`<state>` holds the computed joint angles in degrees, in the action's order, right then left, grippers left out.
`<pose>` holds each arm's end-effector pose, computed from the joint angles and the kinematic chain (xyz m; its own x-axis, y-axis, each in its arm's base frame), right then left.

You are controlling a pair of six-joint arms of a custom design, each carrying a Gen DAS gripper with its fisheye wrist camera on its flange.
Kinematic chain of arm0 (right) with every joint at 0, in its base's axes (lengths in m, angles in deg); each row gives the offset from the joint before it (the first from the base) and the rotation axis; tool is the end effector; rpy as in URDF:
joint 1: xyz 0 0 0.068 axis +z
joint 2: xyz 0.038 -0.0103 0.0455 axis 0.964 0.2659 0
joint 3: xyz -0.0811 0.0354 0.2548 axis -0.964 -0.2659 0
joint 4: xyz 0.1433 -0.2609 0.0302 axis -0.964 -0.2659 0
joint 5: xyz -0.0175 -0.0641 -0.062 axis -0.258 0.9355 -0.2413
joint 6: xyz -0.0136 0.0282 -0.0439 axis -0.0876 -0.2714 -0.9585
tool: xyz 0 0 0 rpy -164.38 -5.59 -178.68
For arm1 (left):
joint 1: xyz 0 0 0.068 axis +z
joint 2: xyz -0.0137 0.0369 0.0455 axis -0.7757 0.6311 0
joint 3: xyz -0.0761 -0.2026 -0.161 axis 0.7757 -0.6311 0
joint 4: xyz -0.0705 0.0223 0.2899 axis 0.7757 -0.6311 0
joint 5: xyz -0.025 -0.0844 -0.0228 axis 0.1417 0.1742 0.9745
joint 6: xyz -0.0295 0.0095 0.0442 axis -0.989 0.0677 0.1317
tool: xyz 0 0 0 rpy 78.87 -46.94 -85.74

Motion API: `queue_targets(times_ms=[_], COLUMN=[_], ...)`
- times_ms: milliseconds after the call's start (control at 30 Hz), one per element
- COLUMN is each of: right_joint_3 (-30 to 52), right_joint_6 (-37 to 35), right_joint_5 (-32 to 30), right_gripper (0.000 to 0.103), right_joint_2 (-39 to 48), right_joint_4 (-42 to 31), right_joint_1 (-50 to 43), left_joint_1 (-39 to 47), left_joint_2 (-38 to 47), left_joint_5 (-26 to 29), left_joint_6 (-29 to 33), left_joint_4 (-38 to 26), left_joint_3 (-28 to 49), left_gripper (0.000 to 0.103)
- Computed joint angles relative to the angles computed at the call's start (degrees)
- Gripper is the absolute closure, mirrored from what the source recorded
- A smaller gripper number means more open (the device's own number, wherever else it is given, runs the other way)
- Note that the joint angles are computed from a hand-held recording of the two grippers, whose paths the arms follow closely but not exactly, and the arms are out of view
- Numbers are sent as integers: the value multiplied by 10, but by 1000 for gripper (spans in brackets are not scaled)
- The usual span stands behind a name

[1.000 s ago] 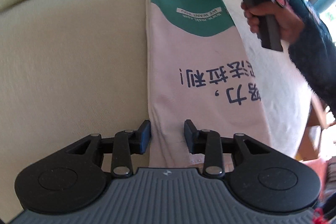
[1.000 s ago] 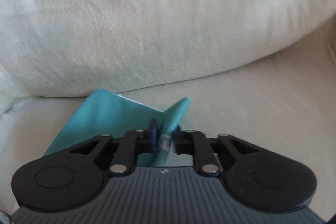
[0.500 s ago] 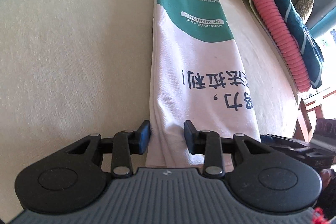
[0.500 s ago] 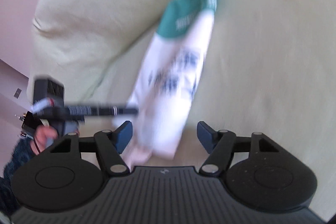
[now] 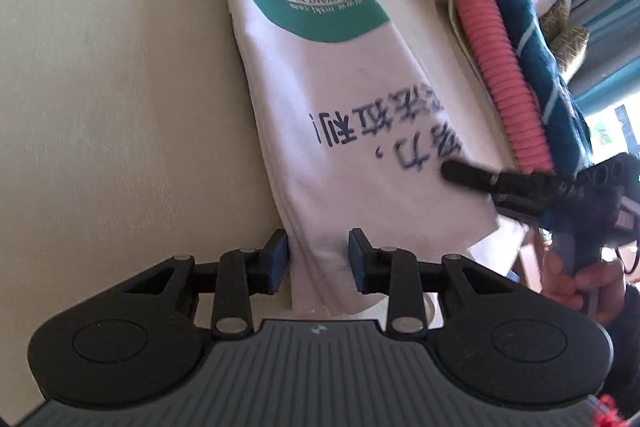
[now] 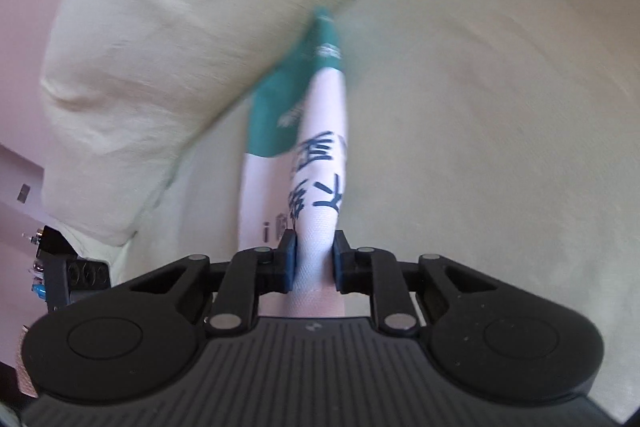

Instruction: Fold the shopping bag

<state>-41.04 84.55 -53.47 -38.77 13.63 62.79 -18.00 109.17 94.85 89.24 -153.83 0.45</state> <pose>0.1521 -0.0063 0.2061 -0.8960 0.2731 -0.3501 -0.0420 0.7328 0.6792 0.1880 0.0937 0.1923 -0.9487 -0.0810 -0.3056 0.1186 0.8048 -0.5815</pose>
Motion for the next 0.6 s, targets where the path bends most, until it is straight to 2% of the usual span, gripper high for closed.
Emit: queue_targets(times_ms=[33,67,167,233,267,333,467,500,533,600], right_joint_3=[-14,-23,-37,-48,-56,-68,-78,-77,-76,-71], right_joint_6=[5,13,28,-7,-20,-17,40,44,45,32], right_joint_5=[18,6,-19,-27,-16,35,127,132,135,138], right_gripper=[80,78,59,60,74,76,76,76,76,75], right_joint_2=[-5,-13,-48,-134,-176,-241,-271,-269,-262,-246], right_joint_4=[12,18,13,-45,-65,-77,-47,-41,-34,-23], right_joint_1=[13,10,2,-31,-32,5,102,111,117,127], left_joint_1=[10,19,31,37,36,32,30,19,11,-42], left_joint_2=[8,8,-7,-5,-17,-47,-118,-131,-134,-166], left_joint_5=[5,4,-10,-9,-12,-21,14,15,12,-25], left_joint_6=[4,8,18,31,35,39,122,139,149,121], left_joint_4=[-5,-7,-7,-16,-17,-16,-68,-74,-75,-28], left_joint_3=[3,6,12,18,18,16,22,16,12,-22], left_gripper=[64,64,65,65,67,77,77,77,74,74])
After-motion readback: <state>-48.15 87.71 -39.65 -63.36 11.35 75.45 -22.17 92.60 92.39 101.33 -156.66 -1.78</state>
